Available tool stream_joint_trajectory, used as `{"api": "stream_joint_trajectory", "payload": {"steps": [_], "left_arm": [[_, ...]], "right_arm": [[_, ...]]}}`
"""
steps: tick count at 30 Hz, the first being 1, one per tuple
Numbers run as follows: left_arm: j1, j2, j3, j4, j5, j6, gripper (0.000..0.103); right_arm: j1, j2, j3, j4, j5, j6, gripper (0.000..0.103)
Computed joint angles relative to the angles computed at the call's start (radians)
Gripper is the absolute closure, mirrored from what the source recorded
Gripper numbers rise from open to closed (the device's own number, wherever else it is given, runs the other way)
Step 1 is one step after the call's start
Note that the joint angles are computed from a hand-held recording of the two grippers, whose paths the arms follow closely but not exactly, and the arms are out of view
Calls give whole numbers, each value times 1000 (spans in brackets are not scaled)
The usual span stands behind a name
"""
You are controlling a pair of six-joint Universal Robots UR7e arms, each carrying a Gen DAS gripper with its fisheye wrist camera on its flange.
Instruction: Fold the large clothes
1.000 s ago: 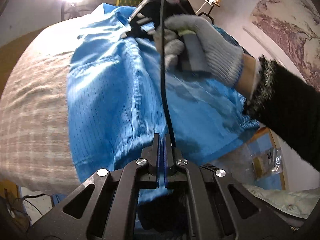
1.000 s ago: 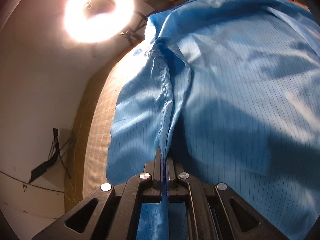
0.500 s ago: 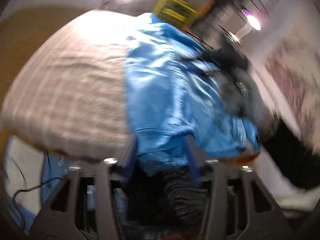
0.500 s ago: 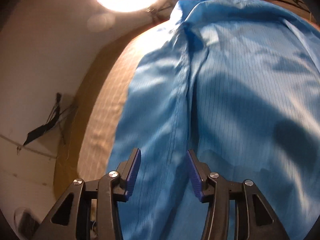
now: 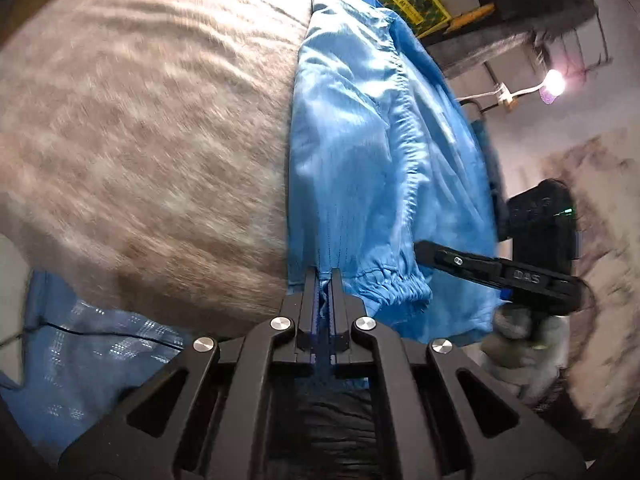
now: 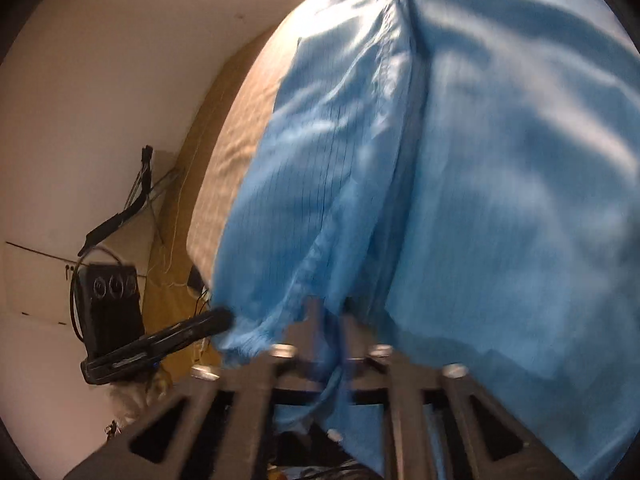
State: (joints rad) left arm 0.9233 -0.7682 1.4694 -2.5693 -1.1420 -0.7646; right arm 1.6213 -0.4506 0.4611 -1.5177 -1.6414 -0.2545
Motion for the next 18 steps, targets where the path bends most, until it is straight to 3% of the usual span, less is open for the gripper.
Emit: {"api": "stream_joint_trajectory", "payload": {"steps": [4, 6, 9, 15, 16, 17, 18], "left_arm": [[-23, -63, 63, -12, 101, -30, 102], [-24, -76, 72, 32, 145, -61, 102], [-19, -52, 50, 111, 163, -73, 103], [-32, -23, 14, 171, 213, -78, 102], [-38, -24, 11, 179, 229, -86, 102], [-44, -30, 16, 175, 245, -88, 102], [-54, -35, 21, 172, 269, -89, 102]], "right_arm": [[4, -67, 163, -88, 54, 23, 103], [15, -72, 193, -109, 39, 6, 103], [27, -70, 215, -126, -13, 4, 103], [21, -88, 251, -163, -6, -18, 99], [23, -104, 275, -187, -12, -38, 93], [27, -118, 293, -205, -17, -49, 76], [29, -139, 326, -241, -13, -62, 68]]}}
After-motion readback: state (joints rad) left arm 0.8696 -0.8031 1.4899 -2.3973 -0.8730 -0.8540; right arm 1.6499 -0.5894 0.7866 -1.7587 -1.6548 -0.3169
